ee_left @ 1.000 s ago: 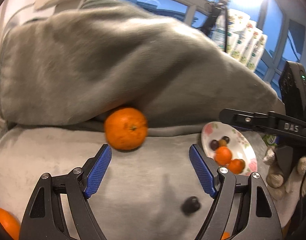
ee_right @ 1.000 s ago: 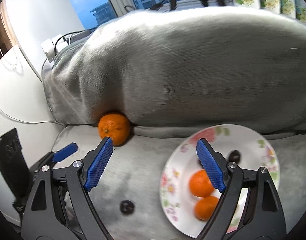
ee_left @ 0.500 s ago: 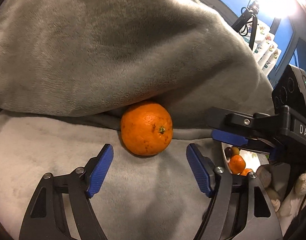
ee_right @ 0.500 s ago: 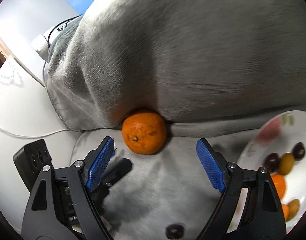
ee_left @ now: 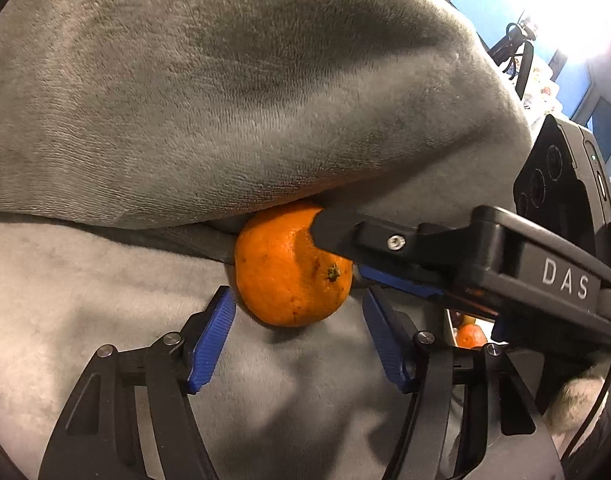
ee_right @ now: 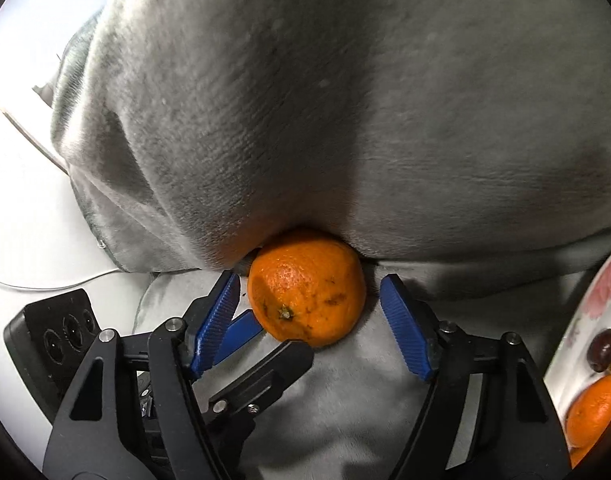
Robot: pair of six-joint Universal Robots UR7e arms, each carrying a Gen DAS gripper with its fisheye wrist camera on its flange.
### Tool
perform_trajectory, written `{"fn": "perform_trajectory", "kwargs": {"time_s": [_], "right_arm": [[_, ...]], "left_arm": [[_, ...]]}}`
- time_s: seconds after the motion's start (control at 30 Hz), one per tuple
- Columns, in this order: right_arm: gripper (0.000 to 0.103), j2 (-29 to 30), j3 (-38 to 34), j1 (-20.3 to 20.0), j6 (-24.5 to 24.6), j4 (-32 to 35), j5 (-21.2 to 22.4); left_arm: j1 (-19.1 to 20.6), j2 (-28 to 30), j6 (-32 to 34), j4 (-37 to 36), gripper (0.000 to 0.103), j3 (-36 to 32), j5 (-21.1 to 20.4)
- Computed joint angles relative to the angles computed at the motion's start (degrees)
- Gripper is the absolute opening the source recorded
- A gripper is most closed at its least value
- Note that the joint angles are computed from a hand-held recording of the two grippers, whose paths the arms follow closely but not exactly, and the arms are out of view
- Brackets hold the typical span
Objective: Organize fruits
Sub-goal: 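Move the right tool to the large orange by the blanket and close on it, then lift the large orange and carry it over the white plate with the right gripper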
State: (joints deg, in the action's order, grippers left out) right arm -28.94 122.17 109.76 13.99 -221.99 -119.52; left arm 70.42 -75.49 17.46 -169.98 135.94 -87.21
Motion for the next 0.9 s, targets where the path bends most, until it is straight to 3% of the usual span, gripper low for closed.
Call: {"fn": "perform_trajectory", "kwargs": {"time_s": [0.1,0.17,0.43,0.9], "right_arm": [[0.075,1.0,-1.1,-0.1,-0.1,0.4,-0.2],[0.069,1.5,-1.8,-0.2,-0.1,1.0,0.0],[0.067,2.2,-2.2,-0.2,0.0,0.0,0.2],[0.066,0.1,1.3,2.4,0.9,-1.8,-0.7]], "left_arm": [[-0.2,0.7,0.2,-0.3,0.063,0.1,0.3],[-0.3,1.1,0.1,-0.7,0.063,0.1,0.3],[0.5,0.9,0.8,-0.9,0.057,0.1,0.1],[-3.6,-1.5,0.1,-2.2,0.057,3.1,1.6]]}}
